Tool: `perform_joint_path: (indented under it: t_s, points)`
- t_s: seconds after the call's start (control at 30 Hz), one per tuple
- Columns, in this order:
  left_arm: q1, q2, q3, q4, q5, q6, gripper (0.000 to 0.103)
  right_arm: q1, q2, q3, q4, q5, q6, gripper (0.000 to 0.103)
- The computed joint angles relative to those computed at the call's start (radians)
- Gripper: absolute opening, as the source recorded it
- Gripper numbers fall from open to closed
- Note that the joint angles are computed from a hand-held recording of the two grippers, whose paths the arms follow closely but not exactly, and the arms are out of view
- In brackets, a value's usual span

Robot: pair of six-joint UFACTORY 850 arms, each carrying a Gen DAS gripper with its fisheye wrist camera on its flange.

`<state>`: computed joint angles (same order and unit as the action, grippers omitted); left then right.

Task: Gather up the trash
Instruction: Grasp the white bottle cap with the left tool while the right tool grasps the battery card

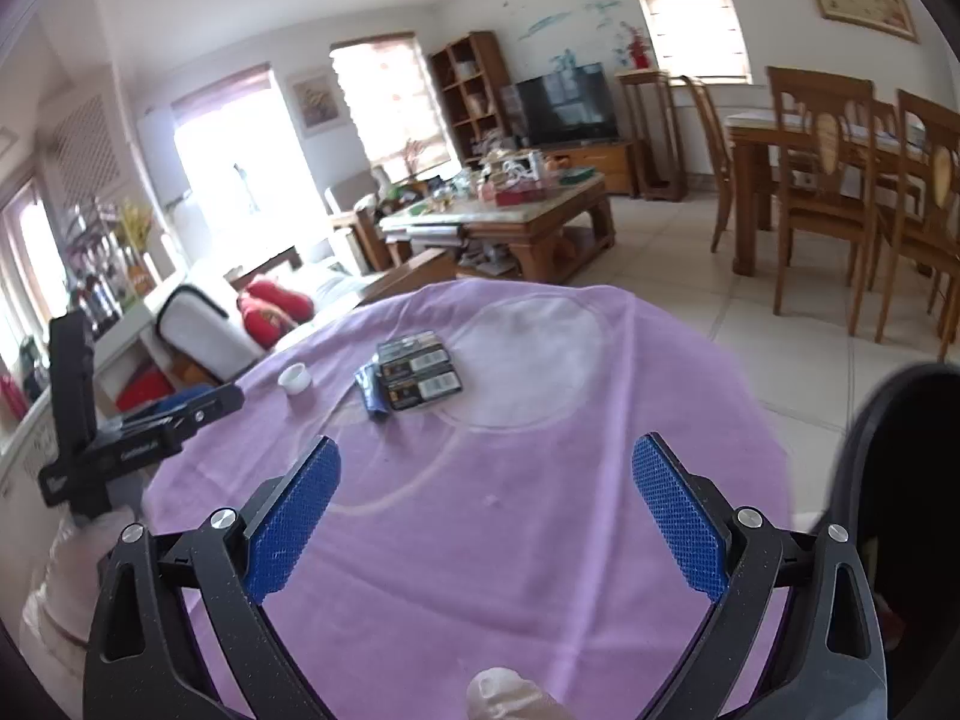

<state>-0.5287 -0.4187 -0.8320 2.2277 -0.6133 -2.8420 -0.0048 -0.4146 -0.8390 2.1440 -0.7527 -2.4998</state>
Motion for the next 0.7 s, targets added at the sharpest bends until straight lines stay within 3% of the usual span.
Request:
perform_joint_path:
  t_s: [0.17, 0.33, 0.43, 0.5, 0.6, 0.7]
  points:
    - [0.083, -0.025, -0.03, -0.004, 0.072, 0.051, 0.086, 0.112, -0.071, -0.143, -0.033, 0.129, 0.04, 0.096]
    - [0.144, -0.056, -0.06, 0.002, 0.133, 0.078, 0.084, 0.204, -0.192, -0.337, -0.167, 0.263, 0.152, 0.096]
    - [0.17, -0.069, -0.075, 0.059, 0.173, 0.044, 0.071, 0.239, -0.267, -0.446, -0.278, 0.317, 0.255, 0.096]
    - [0.194, -0.084, -0.09, 0.122, 0.214, 0.007, 0.056, 0.259, -0.315, -0.516, -0.353, 0.347, 0.332, 0.096]
    - [0.215, -0.098, -0.11, 0.192, 0.267, -0.05, 0.047, 0.275, -0.364, -0.589, -0.441, 0.389, 0.422, 0.096]
    - [0.212, -0.1, -0.117, 0.14, 0.279, 0.009, 0.036, 0.282, -0.401, -0.643, -0.541, 0.405, 0.529, 0.096]
